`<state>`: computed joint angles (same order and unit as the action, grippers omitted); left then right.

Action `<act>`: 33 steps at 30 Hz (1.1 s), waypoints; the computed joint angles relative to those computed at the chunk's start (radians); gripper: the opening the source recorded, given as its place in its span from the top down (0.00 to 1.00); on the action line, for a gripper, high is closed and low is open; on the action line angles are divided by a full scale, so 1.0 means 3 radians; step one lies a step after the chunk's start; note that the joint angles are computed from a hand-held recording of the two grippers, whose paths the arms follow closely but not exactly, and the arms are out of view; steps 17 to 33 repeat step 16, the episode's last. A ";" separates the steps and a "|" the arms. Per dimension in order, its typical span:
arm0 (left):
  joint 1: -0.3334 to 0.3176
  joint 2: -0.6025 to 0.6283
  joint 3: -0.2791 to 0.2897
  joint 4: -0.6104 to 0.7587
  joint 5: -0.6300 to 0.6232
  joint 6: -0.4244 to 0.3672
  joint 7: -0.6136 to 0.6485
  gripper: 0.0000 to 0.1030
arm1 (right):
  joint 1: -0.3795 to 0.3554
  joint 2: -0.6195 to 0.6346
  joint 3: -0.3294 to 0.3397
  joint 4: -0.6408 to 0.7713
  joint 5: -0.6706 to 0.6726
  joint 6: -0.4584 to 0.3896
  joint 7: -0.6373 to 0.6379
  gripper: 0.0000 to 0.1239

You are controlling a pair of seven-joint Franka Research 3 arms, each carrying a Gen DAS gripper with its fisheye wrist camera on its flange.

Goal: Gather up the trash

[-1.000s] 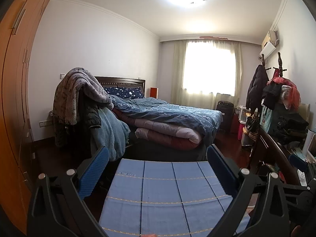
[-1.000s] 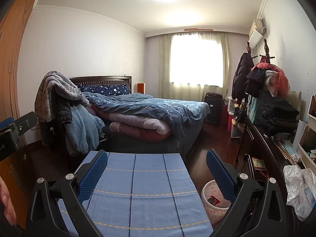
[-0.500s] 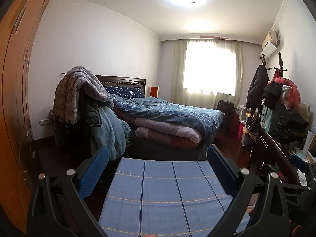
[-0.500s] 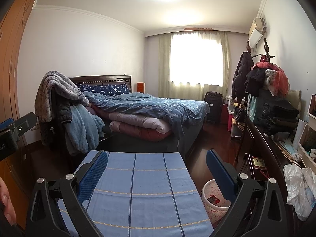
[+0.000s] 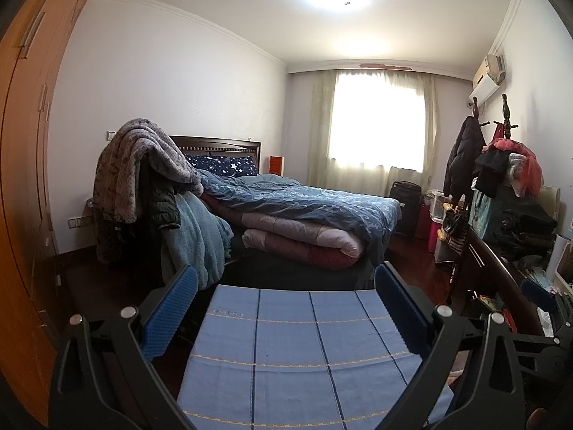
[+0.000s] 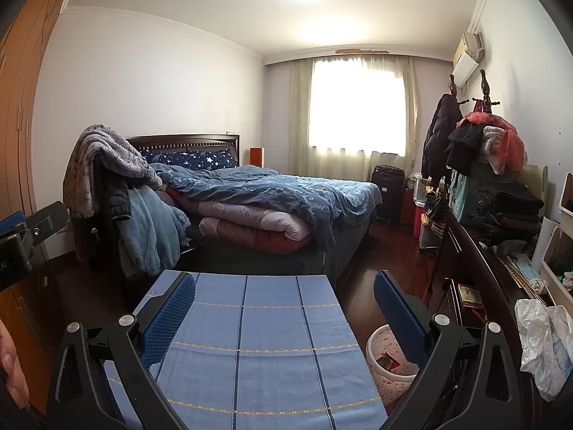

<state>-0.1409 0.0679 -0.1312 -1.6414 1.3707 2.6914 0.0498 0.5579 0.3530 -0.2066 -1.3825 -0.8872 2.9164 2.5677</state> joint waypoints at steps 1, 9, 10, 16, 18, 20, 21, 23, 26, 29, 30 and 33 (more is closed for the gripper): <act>0.0001 0.0001 0.0002 -0.0001 0.0006 0.0003 -0.0003 0.03 | -0.0002 0.0006 0.0000 0.0001 0.0003 0.0005 -0.0002 0.20; -0.0018 0.0020 -0.0002 0.0011 0.0217 -0.0112 -0.0133 0.03 | -0.0038 0.0020 0.0012 -0.0056 0.0095 0.0042 -0.0103 0.20; -0.0013 0.0028 0.0003 0.0016 0.0216 -0.0085 -0.0133 0.03 | -0.0059 0.0050 0.0030 -0.0024 0.0150 0.0039 -0.0163 0.20; -0.0016 0.0176 0.0036 0.0102 0.0021 -0.0079 0.0028 0.03 | -0.0087 0.0236 0.0063 0.0146 0.0479 -0.0050 -0.0472 0.20; -0.0016 0.0176 0.0036 0.0102 0.0021 -0.0079 0.0028 0.03 | -0.0087 0.0236 0.0063 0.0146 0.0479 -0.0050 -0.0472 0.20; -0.0016 0.0176 0.0036 0.0102 0.0021 -0.0079 0.0028 0.03 | -0.0087 0.0236 0.0063 0.0146 0.0479 -0.0050 -0.0472 0.20; -0.0016 0.0176 0.0036 0.0102 0.0021 -0.0079 0.0028 0.03 | -0.0087 0.0236 0.0063 0.0146 0.0479 -0.0050 -0.0472 0.20; -0.0016 0.0176 0.0036 0.0102 0.0021 -0.0079 0.0028 0.03 | -0.0087 0.0236 0.0063 0.0146 0.0479 -0.0050 -0.0472 0.20; -0.0016 0.0176 0.0036 0.0102 0.0021 -0.0079 0.0028 0.03 | -0.0087 0.0236 0.0063 0.0146 0.0479 -0.0050 -0.0472 0.20; -0.0016 0.0176 0.0036 0.0102 0.0021 -0.0079 0.0028 0.03 | -0.0087 0.0236 0.0063 0.0146 0.0479 -0.0050 -0.0472 0.20; -0.0016 0.0176 0.0036 0.0102 0.0021 -0.0079 0.0028 0.03 | -0.0087 0.0236 0.0063 0.0146 0.0479 -0.0050 -0.0472 0.20; -0.0016 0.0176 0.0036 0.0102 0.0021 -0.0079 0.0028 0.03 | -0.0087 0.0236 0.0063 0.0146 0.0479 -0.0050 -0.0472 0.20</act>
